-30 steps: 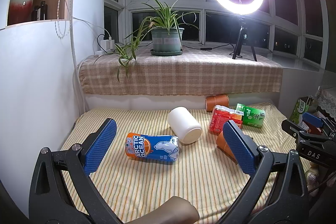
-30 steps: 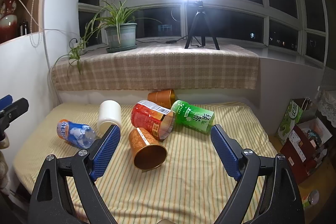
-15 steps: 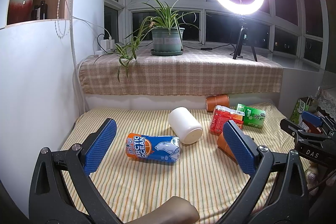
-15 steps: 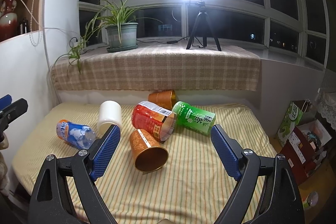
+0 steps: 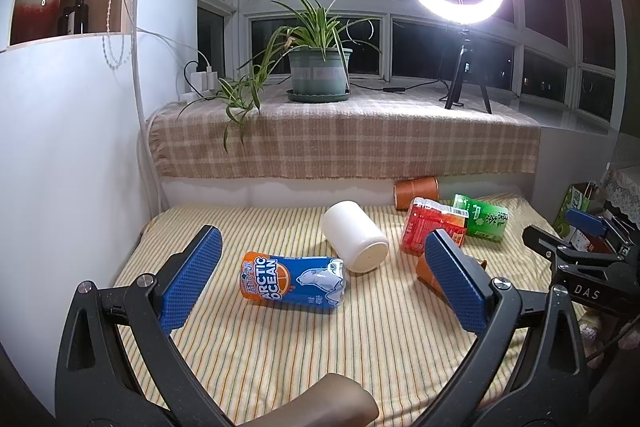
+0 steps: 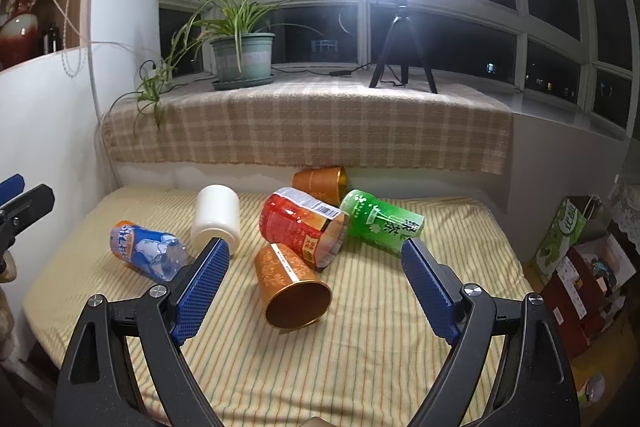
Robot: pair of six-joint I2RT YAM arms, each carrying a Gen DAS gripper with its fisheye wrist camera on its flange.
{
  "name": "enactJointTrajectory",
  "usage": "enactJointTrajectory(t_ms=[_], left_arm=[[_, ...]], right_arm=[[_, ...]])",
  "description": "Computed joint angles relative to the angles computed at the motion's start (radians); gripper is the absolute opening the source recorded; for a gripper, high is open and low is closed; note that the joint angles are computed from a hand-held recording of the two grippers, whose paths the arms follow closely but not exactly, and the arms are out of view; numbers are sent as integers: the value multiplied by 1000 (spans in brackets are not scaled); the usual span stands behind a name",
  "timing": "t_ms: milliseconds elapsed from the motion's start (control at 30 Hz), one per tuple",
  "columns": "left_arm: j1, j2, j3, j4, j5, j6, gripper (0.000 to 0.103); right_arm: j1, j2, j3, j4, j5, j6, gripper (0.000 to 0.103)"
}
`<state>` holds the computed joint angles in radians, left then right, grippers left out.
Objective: Flip cup upright
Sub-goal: 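Move the right gripper to the white paper cup and close on it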
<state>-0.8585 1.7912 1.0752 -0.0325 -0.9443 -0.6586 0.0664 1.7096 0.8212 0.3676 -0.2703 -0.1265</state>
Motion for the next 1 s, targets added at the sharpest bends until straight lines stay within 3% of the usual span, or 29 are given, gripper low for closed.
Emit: enactJointTrajectory(t_ms=[267,433,633,833,1000], left_arm=[[14,-5,-29,-19,17,-35,103],[21,-29,-67,-39,14,-66,103],[36,-64,-118,-112,14,-156,103],[36,-108,-187,-164,9,-255,103],[53,-140,-248,-191,61,-347,103]], right_arm=[[41,69,86,-56,-19,-23,88],[69,158,220,-163,-53,-46,88],[111,302,477,-391,-96,-72,88],[149,496,838,-719,-144,-114,88],[185,686,1178,-981,-157,-128,88]])
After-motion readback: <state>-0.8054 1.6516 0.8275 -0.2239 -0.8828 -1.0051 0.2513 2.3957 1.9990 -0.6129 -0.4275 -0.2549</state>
